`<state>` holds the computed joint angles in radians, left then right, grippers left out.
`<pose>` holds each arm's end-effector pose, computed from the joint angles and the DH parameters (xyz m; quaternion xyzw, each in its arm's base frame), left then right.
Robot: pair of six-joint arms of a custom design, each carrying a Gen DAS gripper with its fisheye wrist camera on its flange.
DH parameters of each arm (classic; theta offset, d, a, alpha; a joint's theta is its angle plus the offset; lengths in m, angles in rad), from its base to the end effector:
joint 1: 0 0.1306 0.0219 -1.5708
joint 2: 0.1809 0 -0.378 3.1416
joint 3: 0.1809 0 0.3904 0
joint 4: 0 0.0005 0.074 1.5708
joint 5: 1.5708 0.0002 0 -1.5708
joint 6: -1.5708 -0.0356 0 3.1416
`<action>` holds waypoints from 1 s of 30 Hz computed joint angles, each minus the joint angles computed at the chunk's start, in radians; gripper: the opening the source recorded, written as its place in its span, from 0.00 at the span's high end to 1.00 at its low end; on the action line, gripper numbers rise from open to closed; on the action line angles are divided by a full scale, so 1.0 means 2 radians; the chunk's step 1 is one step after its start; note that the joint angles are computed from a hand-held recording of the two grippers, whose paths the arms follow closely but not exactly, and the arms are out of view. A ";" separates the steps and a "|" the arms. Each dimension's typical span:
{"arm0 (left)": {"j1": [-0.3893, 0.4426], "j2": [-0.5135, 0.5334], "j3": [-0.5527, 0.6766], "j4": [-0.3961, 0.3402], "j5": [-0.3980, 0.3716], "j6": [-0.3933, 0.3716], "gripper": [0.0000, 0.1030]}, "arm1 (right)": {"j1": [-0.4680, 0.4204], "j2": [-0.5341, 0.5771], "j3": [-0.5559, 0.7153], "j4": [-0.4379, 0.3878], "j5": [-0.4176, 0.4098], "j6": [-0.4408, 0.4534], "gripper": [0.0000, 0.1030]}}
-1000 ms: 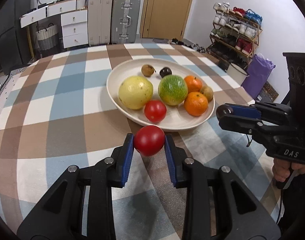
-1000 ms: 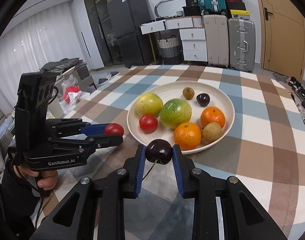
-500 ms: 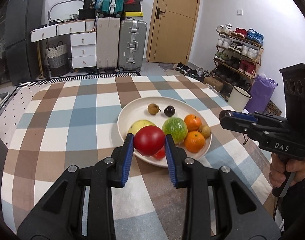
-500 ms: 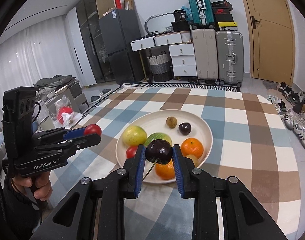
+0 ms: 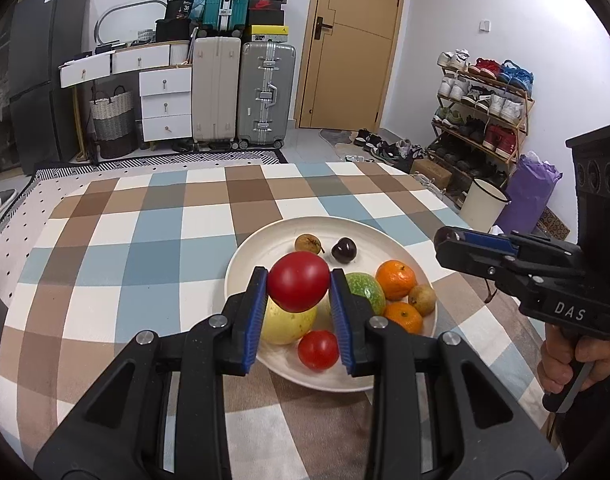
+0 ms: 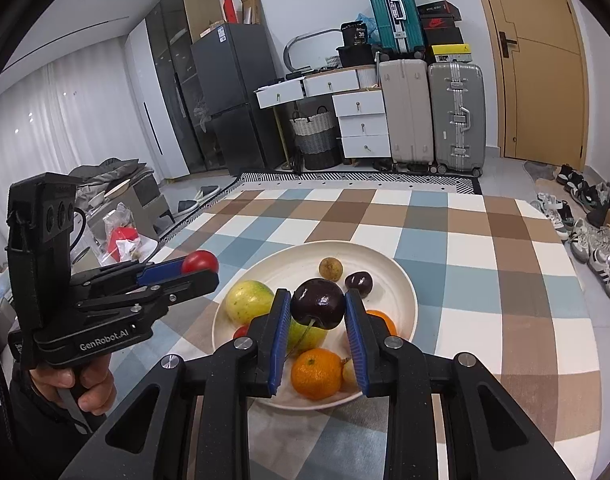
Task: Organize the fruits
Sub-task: 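Carry the cherry and tomato onto the plate and open both tools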
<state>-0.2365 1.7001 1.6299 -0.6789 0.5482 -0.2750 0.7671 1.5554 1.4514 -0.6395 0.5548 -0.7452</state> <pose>0.5818 -0.1598 0.3919 0.3279 0.8265 -0.2407 0.3892 0.4087 0.3672 0.3922 0.1004 0.8818 0.0828 0.4533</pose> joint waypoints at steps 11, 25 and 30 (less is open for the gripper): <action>-0.023 0.039 0.035 0.000 -0.023 0.001 0.73 | -0.026 0.012 -0.007 0.021 -0.027 -0.012 0.73; -0.038 0.064 0.058 -0.004 -0.041 -0.005 0.73 | -0.045 0.039 0.009 0.015 -0.046 -0.014 0.73; -0.039 0.065 0.058 -0.003 -0.046 -0.007 0.73 | -0.046 0.040 0.008 0.015 -0.046 -0.016 0.73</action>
